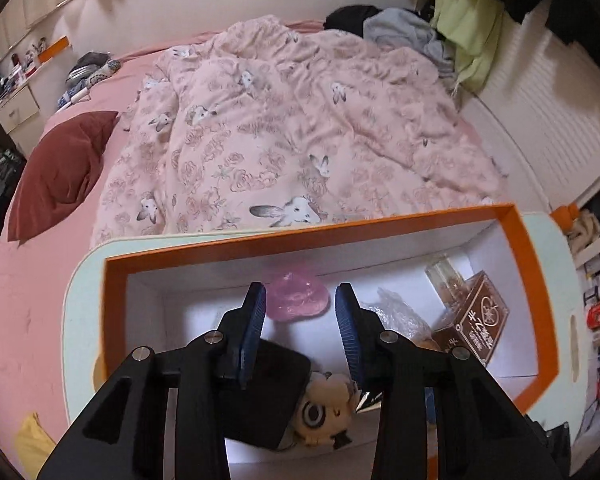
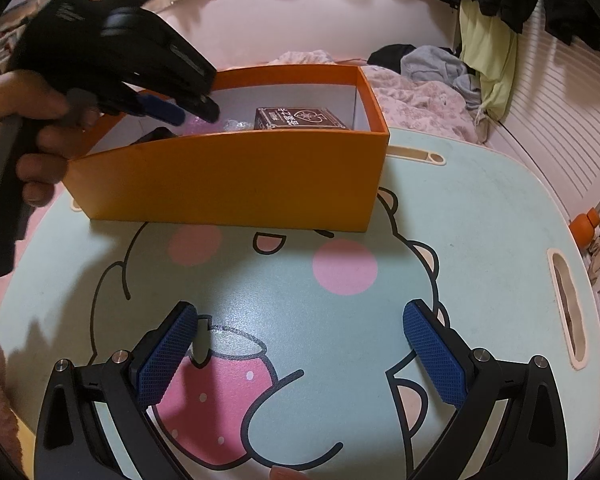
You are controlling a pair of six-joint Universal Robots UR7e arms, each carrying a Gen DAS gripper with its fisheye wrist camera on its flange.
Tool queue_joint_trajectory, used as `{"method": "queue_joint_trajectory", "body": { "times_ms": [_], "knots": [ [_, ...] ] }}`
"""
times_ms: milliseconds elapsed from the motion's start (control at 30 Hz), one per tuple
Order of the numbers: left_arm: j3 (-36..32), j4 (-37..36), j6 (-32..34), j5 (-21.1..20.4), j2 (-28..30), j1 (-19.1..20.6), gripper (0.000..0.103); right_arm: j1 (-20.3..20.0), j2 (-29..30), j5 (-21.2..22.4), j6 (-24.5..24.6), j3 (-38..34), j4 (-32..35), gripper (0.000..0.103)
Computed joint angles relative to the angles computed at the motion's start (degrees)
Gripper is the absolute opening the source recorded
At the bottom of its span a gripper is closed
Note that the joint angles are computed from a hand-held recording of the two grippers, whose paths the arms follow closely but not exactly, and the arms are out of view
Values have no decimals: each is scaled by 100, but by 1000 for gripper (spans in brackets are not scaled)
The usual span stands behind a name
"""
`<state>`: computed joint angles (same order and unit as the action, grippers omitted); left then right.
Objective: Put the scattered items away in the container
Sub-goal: 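Reach into the orange box and grasp the pink heart with the left tool, then lift the pink heart out and set it on the table, open left tool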
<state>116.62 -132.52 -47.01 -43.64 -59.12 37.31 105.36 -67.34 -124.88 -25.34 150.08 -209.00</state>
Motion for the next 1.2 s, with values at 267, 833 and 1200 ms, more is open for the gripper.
{"method": "queue_joint_trajectory", "body": {
  "times_ms": [267, 833, 1200],
  "knots": [
    [-337, 660, 13, -67, 208, 160, 40, -11, -85, 60, 21, -12, 107, 103],
    [31, -309, 628, -367, -25, 14, 39, -74, -156, 104, -43, 24, 106, 103],
    [1392, -1951, 920, -335, -1065, -1195, 39, -15, -103, 47, 8, 21, 78, 103]
  ]
}}
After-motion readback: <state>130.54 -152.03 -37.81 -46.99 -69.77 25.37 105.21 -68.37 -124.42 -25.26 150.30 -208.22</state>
